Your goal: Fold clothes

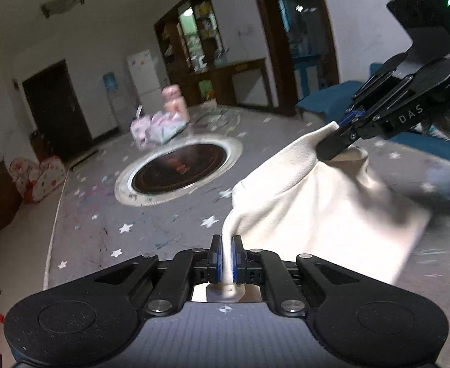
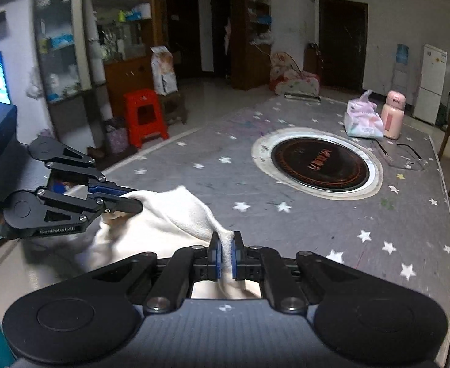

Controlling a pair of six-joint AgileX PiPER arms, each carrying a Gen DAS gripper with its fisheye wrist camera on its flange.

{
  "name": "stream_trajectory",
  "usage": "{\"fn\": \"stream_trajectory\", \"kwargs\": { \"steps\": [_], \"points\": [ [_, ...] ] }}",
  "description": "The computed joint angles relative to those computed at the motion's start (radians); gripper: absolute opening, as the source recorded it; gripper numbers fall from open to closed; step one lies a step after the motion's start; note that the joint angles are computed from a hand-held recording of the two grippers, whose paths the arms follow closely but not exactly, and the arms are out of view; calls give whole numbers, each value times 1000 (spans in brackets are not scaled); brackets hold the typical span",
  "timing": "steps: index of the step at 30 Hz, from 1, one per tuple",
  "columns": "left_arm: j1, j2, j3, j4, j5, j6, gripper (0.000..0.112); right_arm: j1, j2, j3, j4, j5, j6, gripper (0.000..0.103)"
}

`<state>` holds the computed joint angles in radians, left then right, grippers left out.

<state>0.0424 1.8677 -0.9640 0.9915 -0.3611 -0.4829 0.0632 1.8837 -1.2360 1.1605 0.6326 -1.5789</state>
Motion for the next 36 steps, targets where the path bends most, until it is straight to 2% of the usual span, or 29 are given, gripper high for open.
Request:
{"fn": "stream_trajectory", "kwargs": {
  "steps": [3, 6, 8, 9, 11, 14, 16, 19, 25, 28, 31, 33, 34, 36],
  "points": [
    [-20, 120, -133, 39, 82, -117, 7, 38, 120, -122, -59, -54, 109, 6],
    [-35, 199, -207, -26, 136, -102, 10, 57, 217, -185, -62, -107, 168, 8],
    [-34, 220, -223, -53, 143, -94, 15, 64, 268, -219, -65, -137, 207, 10],
    [-33, 223, -222, -103, 143, -52, 20, 64, 278, -218, -54, -155, 210, 10],
    [-26, 220, -211, -187, 129, 27, 23, 52, 253, -173, 20, -159, 141, 12],
    [-24, 225, -216, -306, 135, 131, 23, 28, 200, -91, 141, -144, 20, 12],
    [-22, 228, -231, -343, 155, 132, 23, 17, 168, -42, 193, -126, -40, 12],
    [-11, 199, -218, -233, 154, -41, 23, 27, 152, 2, 191, -107, -63, 12],
    [-13, 110, -142, 141, 44, -399, 23, 42, 224, -43, 164, -149, 9, 12],
    [-40, 136, -183, 326, 24, -600, 31, 41, 244, -64, 166, -151, 30, 13],
    [-84, 187, -239, 388, 70, -682, 33, 43, 253, -78, 164, -155, 36, 15],
    [-88, 208, -259, 406, 69, -716, 37, 44, 250, -72, 180, -158, 17, 19],
    [-88, 215, -264, 404, 66, -721, 39, 44, 250, -70, 185, -155, 7, 25],
    [-88, 227, -273, 398, 58, -728, 55, 45, 247, -60, 206, -153, -21, 30]
  ]
}}
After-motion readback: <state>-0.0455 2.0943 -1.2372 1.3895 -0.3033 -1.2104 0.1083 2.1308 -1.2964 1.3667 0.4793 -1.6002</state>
